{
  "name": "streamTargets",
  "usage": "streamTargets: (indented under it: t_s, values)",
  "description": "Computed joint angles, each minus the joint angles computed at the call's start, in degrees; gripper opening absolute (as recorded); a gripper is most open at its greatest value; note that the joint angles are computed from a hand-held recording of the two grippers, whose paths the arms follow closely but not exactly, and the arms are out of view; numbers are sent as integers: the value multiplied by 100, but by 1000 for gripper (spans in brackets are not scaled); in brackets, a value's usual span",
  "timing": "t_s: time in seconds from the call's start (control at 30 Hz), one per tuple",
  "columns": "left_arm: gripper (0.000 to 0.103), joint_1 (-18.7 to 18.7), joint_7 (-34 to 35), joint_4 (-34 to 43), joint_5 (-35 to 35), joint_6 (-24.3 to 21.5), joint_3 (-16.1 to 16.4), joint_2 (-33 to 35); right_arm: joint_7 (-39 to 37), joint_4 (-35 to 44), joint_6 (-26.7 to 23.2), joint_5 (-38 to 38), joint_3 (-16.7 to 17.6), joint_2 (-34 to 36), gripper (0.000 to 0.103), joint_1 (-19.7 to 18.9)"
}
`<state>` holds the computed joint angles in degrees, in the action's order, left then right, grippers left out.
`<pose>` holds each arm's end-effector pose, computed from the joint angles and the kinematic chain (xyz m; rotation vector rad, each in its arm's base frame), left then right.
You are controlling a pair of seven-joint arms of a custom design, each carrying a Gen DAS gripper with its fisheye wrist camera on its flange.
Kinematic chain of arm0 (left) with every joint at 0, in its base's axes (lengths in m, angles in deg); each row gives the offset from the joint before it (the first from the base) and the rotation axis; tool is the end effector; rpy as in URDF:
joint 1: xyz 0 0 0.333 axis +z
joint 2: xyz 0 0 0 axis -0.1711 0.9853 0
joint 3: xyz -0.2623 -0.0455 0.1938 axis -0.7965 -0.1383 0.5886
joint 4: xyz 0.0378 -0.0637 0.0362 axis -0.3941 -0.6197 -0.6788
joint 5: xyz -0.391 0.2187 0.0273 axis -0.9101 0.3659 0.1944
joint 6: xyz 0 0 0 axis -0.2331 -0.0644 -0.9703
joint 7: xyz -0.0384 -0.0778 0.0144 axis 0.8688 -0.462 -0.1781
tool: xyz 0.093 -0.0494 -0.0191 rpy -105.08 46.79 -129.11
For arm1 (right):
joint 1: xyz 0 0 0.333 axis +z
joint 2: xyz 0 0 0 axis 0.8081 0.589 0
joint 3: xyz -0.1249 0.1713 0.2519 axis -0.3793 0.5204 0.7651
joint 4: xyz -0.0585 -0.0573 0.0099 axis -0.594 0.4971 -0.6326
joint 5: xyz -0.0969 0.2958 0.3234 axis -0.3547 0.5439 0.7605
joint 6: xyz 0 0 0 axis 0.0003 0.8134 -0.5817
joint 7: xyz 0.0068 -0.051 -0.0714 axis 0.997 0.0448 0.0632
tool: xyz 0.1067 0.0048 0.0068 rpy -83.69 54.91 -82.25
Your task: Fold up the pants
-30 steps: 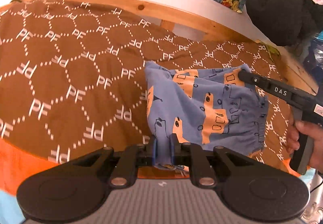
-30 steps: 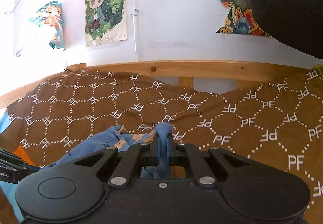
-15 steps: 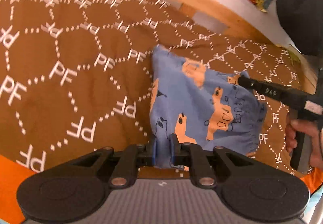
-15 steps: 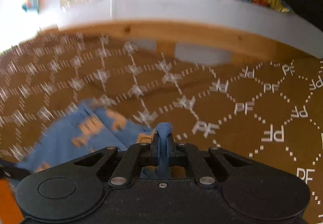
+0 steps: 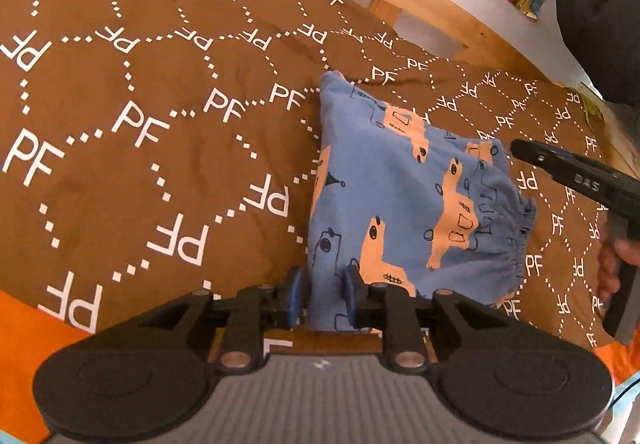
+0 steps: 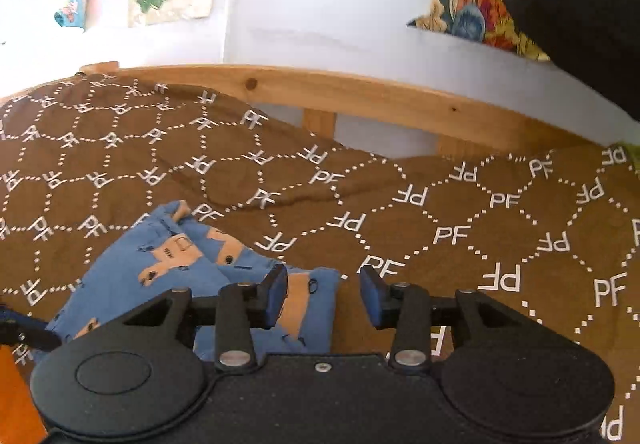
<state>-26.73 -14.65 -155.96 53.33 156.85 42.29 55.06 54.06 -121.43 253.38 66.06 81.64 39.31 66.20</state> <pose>0.5468 -0.3532 0.5001 -1.9583 1.8694 -1.0539 0.6256 0.1239 0.5409 -1.8403 1.2083 -0.8663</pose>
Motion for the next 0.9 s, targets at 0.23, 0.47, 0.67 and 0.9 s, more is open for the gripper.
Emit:
streamTargets:
  t_s: [0.23,0.47,0.67,0.9]
  values:
    - [58,-2,-268,-96,294,-45,13,-121,-725,-485,50,852,-58,-475,68,167]
    - [99,18,-1225,-203,1348,-117,-10,-383,-1631,-745,317,1972,-472,-774,102,800]
    - [103,38,-2187,-87,2461,-534,-128,-511,-2098,-815,649,2533,-540,-879,102,1049]
    - [103,7,-2934,-127,3366,-874,-250,-719,-962,-1289,779,1957,426,-1240,102,53]
